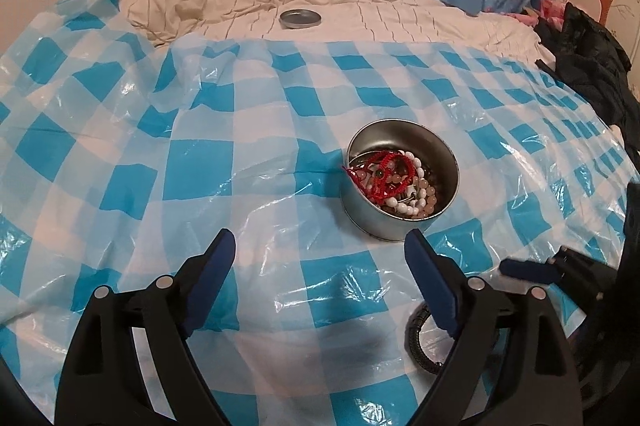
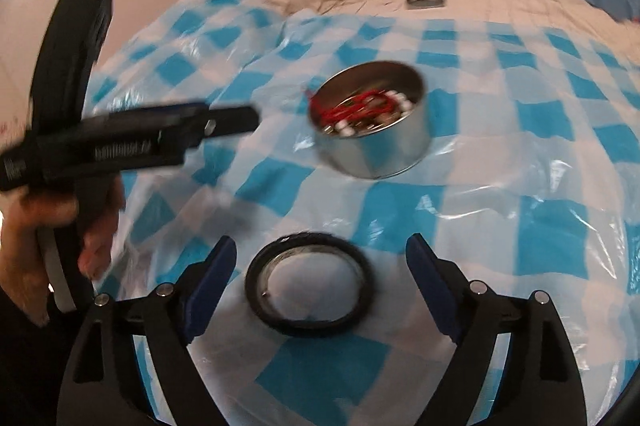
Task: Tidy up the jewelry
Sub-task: 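Grasp the black braided bracelet with the right tool and lift it, then grasp the silver bangle with the left tool and lift it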
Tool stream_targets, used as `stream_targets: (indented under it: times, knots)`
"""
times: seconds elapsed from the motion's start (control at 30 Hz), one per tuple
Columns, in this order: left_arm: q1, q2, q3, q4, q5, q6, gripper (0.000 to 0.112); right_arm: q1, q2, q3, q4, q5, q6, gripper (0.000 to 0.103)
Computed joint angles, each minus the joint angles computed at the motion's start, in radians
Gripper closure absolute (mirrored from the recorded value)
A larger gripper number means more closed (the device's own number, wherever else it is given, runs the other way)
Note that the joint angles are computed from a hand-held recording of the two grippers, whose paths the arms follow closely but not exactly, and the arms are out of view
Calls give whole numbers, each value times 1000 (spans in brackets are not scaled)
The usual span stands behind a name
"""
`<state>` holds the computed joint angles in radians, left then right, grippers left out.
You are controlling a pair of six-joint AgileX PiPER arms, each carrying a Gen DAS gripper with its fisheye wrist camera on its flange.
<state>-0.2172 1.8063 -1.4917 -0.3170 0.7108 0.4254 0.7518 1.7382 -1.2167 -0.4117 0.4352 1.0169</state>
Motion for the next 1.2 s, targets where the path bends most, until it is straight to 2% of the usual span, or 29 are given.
stream_targets:
  times: [0.17,0.43,0.53,0.57,0.8,1.07,1.2]
  knots:
    - [-1,-4,7,16,-9,-3,29,30,65,-67,15,73,-46,19]
    - [5,-7,13,16,-11,5,27,39,117,-122,57,137,-106,19]
    - [5,-6,12,17,-12,4,26,45,120,-123,42,143,-95,21]
    - [5,-6,12,17,-12,4,26,45,119,-122,41,142,-93,26]
    - [10,-4,7,23,-4,11,25,49,105,-112,18,132,-78,29]
    - [16,-1,7,29,-12,-11,25,53,27,-62,-143,128,75,29]
    - [1,-13,47,-49,-5,125,25,2,-37,7,-213,149,205,29]
